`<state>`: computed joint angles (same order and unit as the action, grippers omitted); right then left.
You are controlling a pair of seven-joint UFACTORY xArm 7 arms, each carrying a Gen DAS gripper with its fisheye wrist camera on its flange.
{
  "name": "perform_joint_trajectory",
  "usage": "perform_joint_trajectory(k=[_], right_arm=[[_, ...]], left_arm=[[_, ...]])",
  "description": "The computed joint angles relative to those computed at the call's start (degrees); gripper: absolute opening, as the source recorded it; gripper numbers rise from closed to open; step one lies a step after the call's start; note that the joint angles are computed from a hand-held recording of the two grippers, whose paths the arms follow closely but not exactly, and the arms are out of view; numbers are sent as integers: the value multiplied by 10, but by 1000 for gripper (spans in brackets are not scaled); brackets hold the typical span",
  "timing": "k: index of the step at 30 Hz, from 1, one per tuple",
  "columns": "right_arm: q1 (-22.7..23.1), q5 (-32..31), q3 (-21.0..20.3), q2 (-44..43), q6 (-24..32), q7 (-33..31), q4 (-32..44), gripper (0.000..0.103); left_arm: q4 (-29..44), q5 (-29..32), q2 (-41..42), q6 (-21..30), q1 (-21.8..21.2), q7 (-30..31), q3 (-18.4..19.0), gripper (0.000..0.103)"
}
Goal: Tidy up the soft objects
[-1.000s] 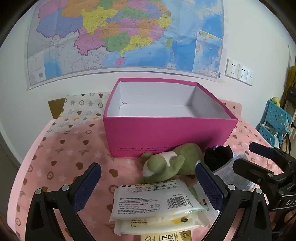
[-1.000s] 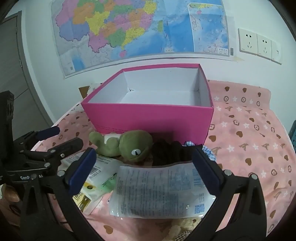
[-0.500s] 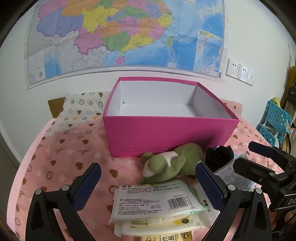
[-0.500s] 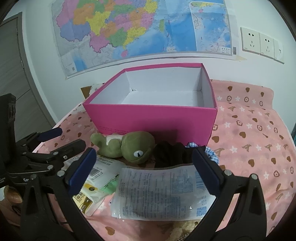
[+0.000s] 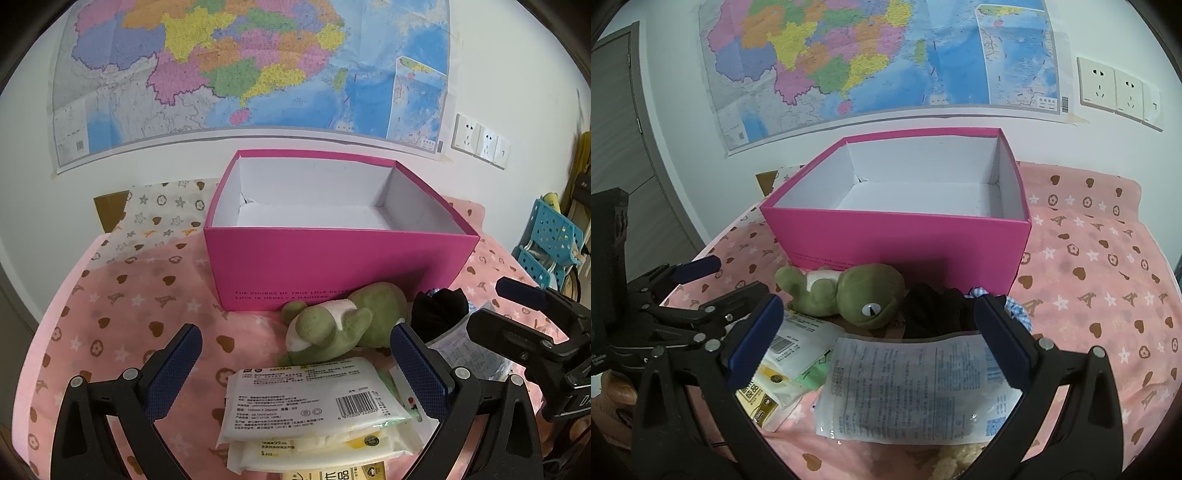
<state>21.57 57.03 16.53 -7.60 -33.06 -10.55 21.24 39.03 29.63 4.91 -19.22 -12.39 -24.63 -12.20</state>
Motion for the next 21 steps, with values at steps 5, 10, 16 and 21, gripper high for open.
perform_joint_trajectory(k=[5,10,16,21], right_arm=[[-1,-15,-5,2,2,12,-1,103],[-5,-26,-8,2,6,17,-1,103],[-14,-59,-11,1,13,42,-6,103],[-23,-96,-17,2,22,62,-8,103]], left_arm=[[2,-5,2,2,-1,4,-1,103],[4,-10,4,5,-1,9,-3,103],[7,-25,6,10,-5,25,-3,103],[26,43,18,15,40,-30,-31,103]])
